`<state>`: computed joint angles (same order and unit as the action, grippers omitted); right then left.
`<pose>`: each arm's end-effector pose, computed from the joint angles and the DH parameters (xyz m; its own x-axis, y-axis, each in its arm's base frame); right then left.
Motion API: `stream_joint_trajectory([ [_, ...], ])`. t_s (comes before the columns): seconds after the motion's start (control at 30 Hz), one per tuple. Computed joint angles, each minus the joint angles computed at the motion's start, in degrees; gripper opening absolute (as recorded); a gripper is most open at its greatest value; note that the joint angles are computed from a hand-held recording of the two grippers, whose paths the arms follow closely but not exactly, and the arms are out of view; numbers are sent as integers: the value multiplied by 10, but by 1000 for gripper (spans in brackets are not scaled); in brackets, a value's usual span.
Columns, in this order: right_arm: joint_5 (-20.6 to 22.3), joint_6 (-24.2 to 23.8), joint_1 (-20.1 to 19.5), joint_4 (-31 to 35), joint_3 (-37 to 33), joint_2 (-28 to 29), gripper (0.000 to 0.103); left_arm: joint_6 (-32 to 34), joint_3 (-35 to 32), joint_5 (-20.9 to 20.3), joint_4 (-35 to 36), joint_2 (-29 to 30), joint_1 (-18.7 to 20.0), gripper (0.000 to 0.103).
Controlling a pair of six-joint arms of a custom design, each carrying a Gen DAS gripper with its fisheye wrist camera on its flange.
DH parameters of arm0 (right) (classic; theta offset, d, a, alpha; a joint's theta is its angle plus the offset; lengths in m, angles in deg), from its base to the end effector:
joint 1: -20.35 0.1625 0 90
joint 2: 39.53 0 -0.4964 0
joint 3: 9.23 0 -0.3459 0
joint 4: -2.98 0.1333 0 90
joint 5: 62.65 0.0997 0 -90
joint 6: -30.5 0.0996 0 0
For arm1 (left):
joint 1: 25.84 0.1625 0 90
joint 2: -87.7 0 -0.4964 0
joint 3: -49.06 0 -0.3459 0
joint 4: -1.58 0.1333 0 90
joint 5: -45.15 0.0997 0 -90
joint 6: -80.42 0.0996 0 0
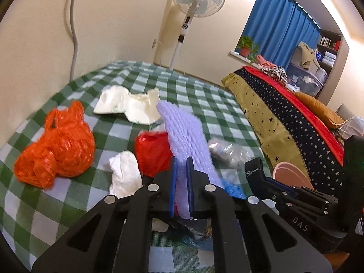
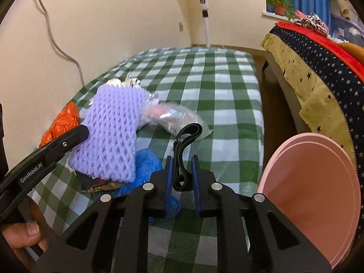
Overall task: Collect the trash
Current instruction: 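Grasp the black strap with the right tool while the left tool grasps the purple foam net, then carry both held items over the pink bin and open both tools to release them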
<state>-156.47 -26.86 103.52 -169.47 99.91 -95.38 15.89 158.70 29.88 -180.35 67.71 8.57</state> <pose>0.0519 -0.6316 0.2578 -0.6197 -0.6488 0.4417 -0.7750 0.5947 -0.2138 -0.3400 -0.5109 -0.0359 -0.8219 -0.4257 -0.3786 0.1916 0.4194 -0.8874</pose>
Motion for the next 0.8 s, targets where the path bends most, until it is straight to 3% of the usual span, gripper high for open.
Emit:
stream_joint_trajectory([
  [0.8, 64, 11, -13, -48, 41, -65, 17, -150, -7, 45, 232, -39, -45, 8],
])
